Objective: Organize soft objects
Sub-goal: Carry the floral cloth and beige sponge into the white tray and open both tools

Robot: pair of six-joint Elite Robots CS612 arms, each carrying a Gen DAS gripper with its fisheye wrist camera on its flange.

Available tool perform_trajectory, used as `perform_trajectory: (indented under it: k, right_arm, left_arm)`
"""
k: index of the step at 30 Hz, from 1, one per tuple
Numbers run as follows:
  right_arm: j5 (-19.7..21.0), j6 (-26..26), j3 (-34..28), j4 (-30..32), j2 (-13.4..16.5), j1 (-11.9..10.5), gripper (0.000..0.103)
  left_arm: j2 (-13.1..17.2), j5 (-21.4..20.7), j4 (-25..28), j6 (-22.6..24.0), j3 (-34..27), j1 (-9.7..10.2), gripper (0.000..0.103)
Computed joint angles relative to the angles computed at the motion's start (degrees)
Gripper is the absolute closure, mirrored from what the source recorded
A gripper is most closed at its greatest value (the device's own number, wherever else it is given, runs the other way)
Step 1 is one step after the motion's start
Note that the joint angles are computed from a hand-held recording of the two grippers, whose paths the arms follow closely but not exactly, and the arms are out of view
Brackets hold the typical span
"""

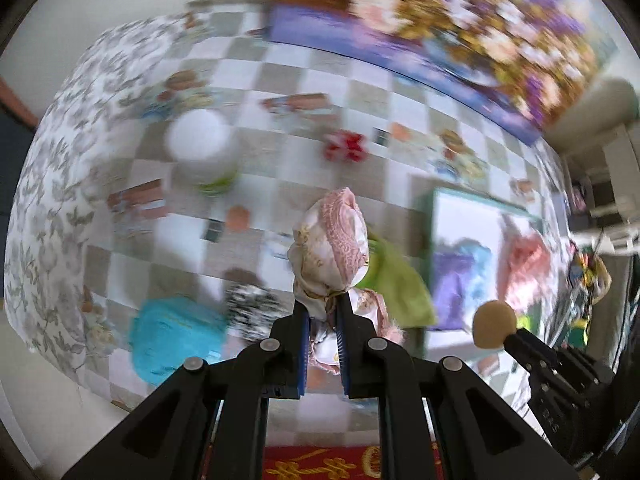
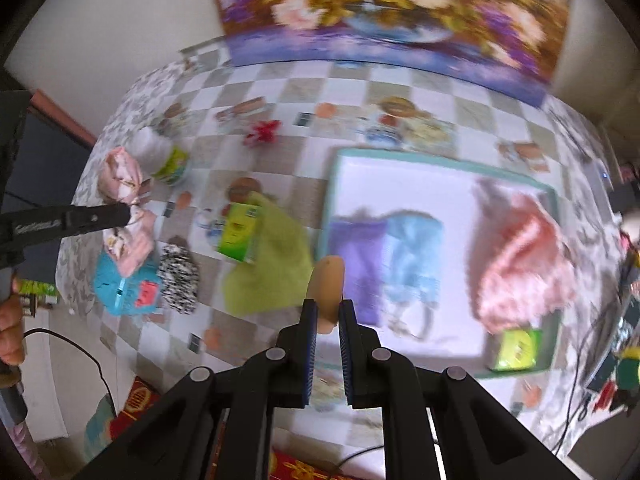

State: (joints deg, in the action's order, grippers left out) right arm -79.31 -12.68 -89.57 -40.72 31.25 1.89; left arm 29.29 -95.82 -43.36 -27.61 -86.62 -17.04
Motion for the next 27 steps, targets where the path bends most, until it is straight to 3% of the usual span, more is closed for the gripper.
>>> perform_trajectory:
  k: [10,18,20,21,22,27]
  right_arm:
    - [-0.4,2.3,-4.0,2.6,2.2,-5.9,0.091]
    - [0.6,2.4,-5.5,3.7,3.4,-8.4,0.091]
    - [1.1,2.2,-5.5,3.8,3.5,-8.7,0.091]
    - [1.2,2.0,-5.5,3.8,3.5,-8.8,0.091]
    - [1.3,1.8,-5.5,3.9,3.6,-8.8,0.091]
    - [1.7,1.5,-5.2,4.0,3.7,-8.7,0.091]
  left_arm:
    - [-0.4,-0.6,0.5,3.8,2.4,-6.44,0.09]
    - [0.2,-0.7,0.7,3.8,4.6,-9.2,0.089]
    - [0.3,-1.7,0.3,3.6,5.0,-9.27,0.079]
    - [0.4,-2.8,0.3,3.5,5.2,-9.2,0.065]
    - [0.4,-3.2,0.3,3.3,5.3,-9.14,0.058]
    - [0.2,-2.0,0.5,3.3,4.9,-8.73,0.057]
